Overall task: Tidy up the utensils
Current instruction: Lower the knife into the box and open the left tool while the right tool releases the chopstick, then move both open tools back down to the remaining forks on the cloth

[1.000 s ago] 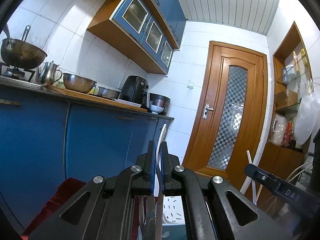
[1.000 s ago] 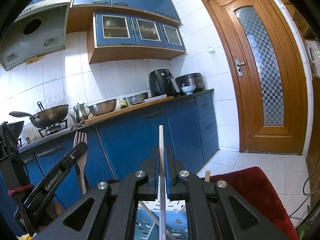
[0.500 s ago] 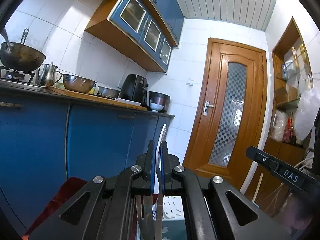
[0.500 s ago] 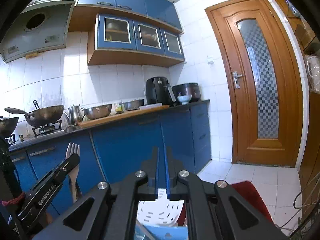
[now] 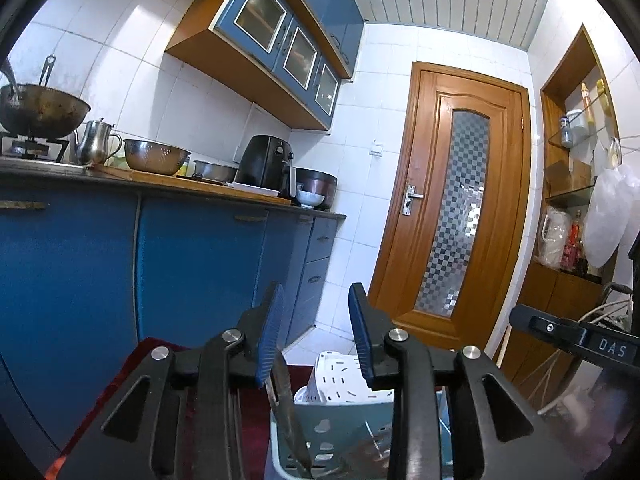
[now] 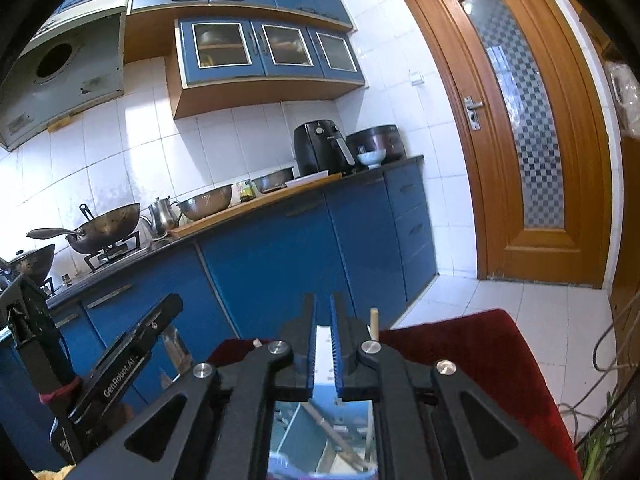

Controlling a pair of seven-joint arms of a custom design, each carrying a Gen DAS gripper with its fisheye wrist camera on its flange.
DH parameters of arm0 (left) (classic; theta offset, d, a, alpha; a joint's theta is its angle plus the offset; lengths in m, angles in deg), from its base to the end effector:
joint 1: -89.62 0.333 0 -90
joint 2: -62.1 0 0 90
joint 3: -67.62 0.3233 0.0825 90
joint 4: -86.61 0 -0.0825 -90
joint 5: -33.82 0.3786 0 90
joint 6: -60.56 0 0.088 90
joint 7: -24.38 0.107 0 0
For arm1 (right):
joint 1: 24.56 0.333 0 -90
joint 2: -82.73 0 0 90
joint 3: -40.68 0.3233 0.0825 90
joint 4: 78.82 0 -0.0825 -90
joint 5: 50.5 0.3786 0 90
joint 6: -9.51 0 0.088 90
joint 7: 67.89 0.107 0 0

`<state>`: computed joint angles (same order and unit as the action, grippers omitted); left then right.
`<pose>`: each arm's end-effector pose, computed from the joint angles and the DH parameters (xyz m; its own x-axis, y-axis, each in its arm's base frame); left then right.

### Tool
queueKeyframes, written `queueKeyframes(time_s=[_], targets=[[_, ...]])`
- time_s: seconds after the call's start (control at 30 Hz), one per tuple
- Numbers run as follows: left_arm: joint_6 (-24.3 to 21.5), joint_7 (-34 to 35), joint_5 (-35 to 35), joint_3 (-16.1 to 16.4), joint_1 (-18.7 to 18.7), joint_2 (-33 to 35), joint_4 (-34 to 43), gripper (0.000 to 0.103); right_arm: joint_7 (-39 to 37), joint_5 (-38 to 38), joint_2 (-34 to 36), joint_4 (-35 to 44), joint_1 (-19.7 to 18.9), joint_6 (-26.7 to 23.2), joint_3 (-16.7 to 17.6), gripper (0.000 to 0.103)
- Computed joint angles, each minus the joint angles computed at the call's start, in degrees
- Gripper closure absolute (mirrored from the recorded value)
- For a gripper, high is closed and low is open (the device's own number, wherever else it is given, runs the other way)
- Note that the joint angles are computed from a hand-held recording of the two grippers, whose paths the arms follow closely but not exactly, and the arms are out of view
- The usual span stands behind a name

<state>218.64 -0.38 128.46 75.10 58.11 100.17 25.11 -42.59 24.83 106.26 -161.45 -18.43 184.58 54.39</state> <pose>0.6788 -0.3891 0.5290 -0.0337 -0.9752 0.2186 -0.1001 -0.2144 -0.9716 0.6981 0.1338 0.5568 0.3310 -0.8976 -0.2912 -0.3700 0.1604 -0.9151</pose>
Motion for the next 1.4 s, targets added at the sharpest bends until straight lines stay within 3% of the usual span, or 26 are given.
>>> queueKeyframes(time_s=[0.37,0.73,0.97,1.4], targets=[[-2.18,4.41,-2.04,-4.51,1.14,-8.69,-11.34,0.068,4.78,-3.07,-7.86,-11.62,1.75,-2.79,-3.76,0.088],[-3.16,12.06,-9.14,-11.12,4.52,-17.19,-23.62,0.068,21.30,-22.82,-11.14,-21.18,6.27,-5.83,-8.76,0.085],[-1.02,18.55,-18.58,-13.98,7.27,-18.79,-28.53,0.068,30.96,-33.23,-9.78,-22.57,7.37,-8.95,-10.41,0.085],[-1.56,24.79,-27.46,-13.71,7.46,-17.30,-30.53,0.068,47.54,-52.66,-5.06,-18.82,10.44,-15.86,-14.88,0.085]])
